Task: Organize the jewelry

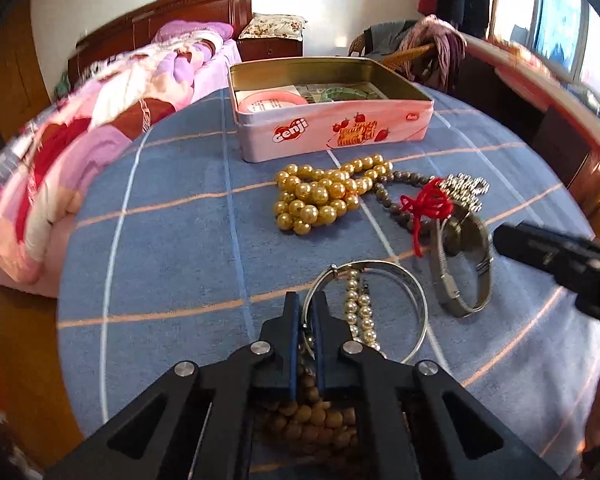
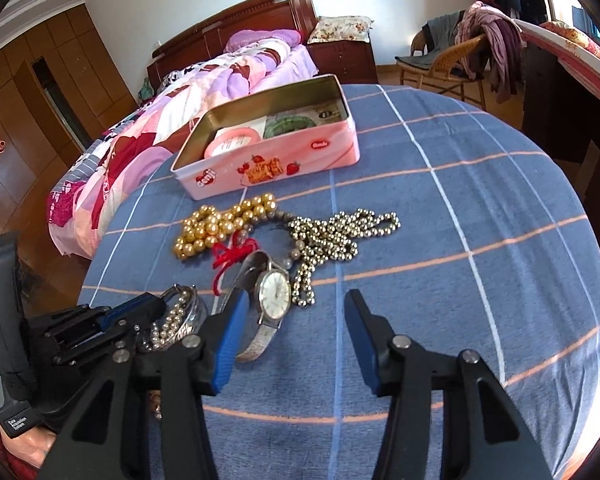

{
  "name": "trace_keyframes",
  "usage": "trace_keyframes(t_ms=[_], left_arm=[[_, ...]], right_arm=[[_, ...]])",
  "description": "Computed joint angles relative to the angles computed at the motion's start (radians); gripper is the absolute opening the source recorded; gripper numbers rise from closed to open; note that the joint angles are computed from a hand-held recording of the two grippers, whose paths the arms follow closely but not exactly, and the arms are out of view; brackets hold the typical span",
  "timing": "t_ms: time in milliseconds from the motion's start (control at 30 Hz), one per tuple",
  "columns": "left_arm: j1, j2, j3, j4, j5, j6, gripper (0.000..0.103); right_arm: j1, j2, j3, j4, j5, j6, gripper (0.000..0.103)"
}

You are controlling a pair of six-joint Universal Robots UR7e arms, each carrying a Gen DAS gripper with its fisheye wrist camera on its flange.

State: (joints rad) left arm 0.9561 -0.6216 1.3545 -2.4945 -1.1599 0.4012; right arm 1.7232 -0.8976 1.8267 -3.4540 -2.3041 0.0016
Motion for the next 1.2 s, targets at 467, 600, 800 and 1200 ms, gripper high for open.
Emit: trace_keyframes(t_ms=[467, 600, 800, 1200], left_arm=[[0.023, -0.039, -0.011, -0.057, -0.142, -0.068, 0.000], [0.024, -0.049, -0.009, -0.080, -0.186, -0.059, 0.000], [0.022, -0.032, -0.038, -0.023, -0.133, -0.036, 0.000], [0.029, 0.019, -0.086, 0.112, -0.055, -0.047, 0.056]], right_arm=[[-0.001, 0.015, -0.031, 0.092, 0.024, 0.013, 0.033], [-0.014, 0.011, -0.036, 0.134, 0.057, 0.039, 0.029], [-0.011, 0.005, -0.031, 0.141, 0.033, 0.031, 0.015], [0.026, 0.005, -0.014, -0.015, 0.021, -0.078, 0.011]])
